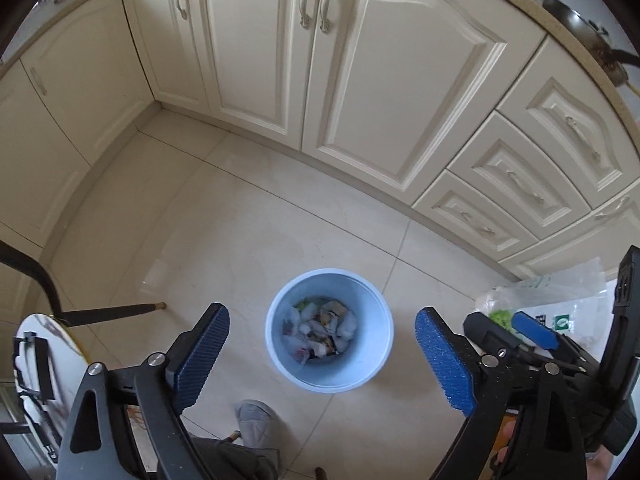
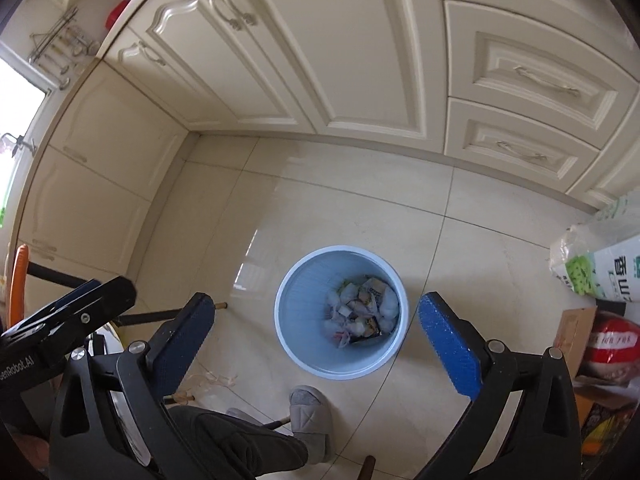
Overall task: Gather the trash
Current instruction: 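Open both tools to drop the lump and paper into the blue bin, then return both open tools to the yellow bag and red wrapper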
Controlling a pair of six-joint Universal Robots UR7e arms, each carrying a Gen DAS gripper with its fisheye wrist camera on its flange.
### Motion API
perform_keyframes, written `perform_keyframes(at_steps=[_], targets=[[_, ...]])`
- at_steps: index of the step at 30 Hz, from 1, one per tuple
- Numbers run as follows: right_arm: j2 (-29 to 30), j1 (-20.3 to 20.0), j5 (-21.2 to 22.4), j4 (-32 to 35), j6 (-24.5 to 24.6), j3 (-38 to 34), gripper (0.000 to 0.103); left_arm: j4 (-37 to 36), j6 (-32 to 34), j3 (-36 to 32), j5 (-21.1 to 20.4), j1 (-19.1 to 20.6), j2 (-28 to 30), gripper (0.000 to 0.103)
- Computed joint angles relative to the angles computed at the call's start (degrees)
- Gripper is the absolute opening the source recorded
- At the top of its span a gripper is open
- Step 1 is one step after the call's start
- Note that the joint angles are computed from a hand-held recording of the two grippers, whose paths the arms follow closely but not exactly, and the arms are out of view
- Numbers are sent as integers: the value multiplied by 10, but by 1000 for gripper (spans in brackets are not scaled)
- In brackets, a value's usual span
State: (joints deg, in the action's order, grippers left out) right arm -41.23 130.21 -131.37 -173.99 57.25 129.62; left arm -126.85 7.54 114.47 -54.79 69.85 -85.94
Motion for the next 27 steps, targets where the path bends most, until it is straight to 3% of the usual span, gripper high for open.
perform_keyframes(at_steps=[15,23,27], targets=[[-36,118,-59,151,74,-88,103,95,-15,50,-5,-92,-236,96],[-25,182,-95,231,52,-188,103,219,-26,1,4,-141,-375,99],[-3,210,-112,259,29,-248,103,300,-54,-40,29,-193,-437,100]])
